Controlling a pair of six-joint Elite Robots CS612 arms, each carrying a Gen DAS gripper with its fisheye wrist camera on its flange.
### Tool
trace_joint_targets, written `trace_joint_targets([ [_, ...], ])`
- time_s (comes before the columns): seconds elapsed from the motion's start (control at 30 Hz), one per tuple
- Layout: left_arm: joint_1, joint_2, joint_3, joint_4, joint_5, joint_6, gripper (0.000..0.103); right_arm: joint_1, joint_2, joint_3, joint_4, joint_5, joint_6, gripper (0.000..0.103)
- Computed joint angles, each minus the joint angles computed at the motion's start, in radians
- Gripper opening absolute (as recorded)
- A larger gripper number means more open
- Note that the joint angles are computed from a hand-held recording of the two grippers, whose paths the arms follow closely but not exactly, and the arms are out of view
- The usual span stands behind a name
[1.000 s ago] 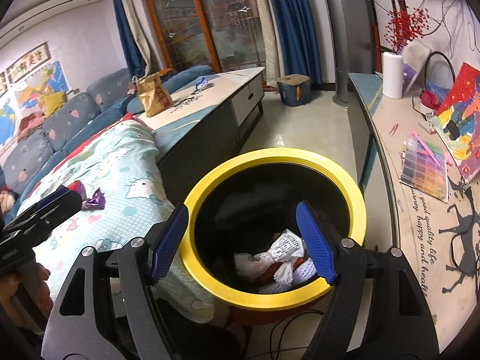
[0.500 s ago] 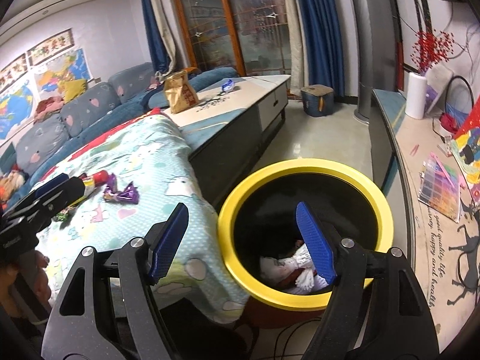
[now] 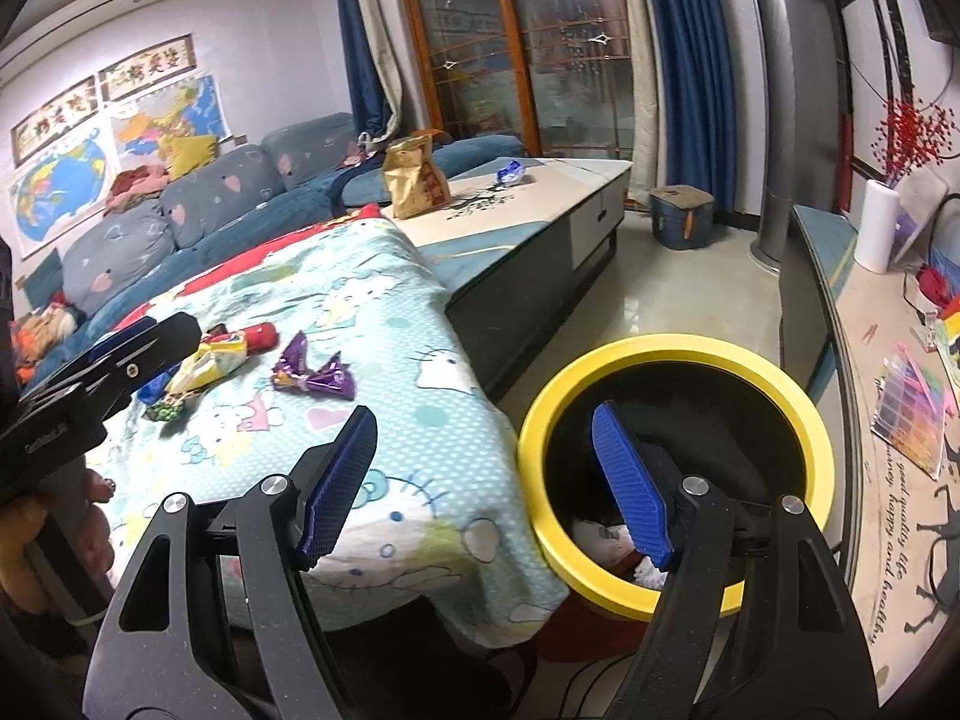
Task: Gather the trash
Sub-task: 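Move both open tools back to the trash on the bed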
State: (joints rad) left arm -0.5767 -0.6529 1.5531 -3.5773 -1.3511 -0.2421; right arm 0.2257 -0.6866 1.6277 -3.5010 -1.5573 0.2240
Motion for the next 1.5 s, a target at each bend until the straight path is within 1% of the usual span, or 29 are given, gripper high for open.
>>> trace_joint_targets([
  [0.5,0.026,-0.013,0.031,-0.027,0.045,-0.043,0.096,0.027,0.004,-0.039,0.024,0.036,-0.045,0.066],
  [0.83,0.047,-0.023,0.056,-0.041,0.095,-0.079,0.096,0.045,0.013,-0.079,0.049,0.072,-0.081,0.066],
  [1.27,0.082,-0.036,0.087,-0.046,0.15,-0.147,0.096,0.079,0.043,-0.164,0.115,0.111,-0.14,0.066],
  [1.5,0.105,-0.041,0.103,-0.038,0.18,-0.195,0.096,0.096,0.071,-0.227,0.163,0.133,-0.17,0.066],
])
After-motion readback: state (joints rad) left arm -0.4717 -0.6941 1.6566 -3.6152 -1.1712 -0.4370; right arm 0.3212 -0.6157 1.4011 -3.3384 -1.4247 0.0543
